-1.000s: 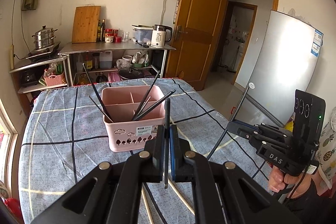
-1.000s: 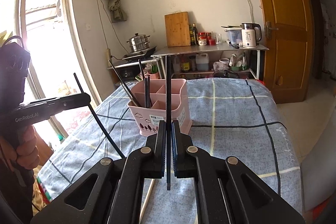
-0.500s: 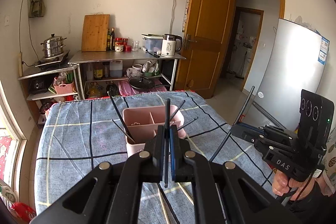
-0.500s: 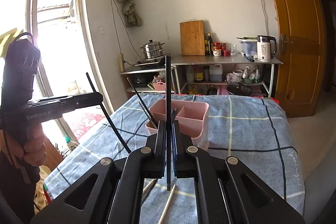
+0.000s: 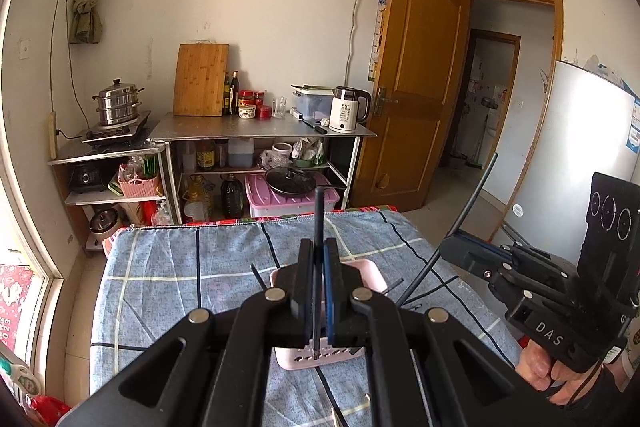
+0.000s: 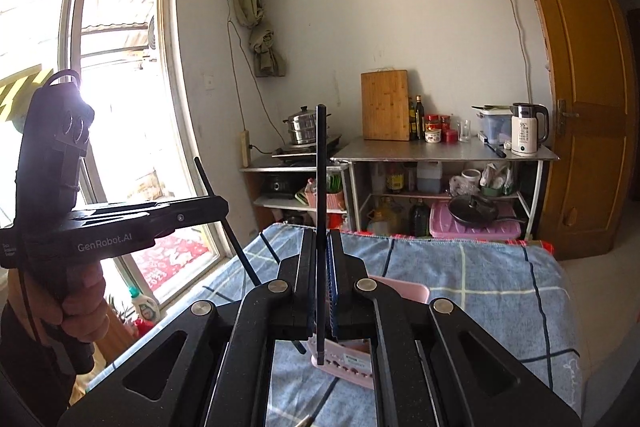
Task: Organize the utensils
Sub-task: 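Lift the held chopsticks upright and carry both tools over the basket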
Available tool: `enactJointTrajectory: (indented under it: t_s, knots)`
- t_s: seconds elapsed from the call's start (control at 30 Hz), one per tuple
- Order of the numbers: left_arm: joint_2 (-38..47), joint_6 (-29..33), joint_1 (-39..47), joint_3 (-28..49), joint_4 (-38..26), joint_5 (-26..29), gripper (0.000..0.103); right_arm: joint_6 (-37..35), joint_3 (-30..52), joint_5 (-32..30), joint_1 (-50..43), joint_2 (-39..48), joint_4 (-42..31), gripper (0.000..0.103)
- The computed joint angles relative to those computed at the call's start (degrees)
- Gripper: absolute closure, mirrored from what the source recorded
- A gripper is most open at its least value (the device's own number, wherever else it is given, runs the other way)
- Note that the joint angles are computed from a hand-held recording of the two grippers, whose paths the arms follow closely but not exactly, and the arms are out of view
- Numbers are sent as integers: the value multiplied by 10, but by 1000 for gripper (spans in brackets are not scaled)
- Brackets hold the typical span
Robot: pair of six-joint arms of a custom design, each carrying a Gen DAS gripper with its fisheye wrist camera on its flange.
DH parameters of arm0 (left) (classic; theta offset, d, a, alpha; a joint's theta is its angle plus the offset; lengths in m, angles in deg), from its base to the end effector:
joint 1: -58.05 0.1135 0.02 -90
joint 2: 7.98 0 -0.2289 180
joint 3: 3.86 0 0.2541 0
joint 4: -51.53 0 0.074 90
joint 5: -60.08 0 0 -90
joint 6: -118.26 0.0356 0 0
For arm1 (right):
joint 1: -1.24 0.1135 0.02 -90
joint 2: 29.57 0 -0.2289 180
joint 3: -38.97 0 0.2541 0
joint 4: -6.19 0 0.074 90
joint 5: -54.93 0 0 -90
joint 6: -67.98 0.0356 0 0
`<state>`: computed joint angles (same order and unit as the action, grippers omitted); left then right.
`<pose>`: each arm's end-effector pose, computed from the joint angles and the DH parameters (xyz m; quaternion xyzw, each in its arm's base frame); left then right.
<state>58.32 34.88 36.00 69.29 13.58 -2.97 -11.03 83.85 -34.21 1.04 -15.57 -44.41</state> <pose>0.2450 -0.1166 0.2988 0.3207 0.7921 -0.2653 0.4466 0.1191 -0.0010 0.2623 0.0840 0.8134 0.0480 0.5736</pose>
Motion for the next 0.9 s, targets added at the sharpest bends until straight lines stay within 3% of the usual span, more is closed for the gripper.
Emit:
enactJointTrajectory:
  t_s: [0.4, 0.9]
  knots:
    - [76, -14, 0, -4, 95, 12, 98, -2, -37, -12, -35, 106, 140, 98]
    - [151, -3, -15, -26, 112, -9, 98, -6, -68, -25, -55, 153, 154, 98]
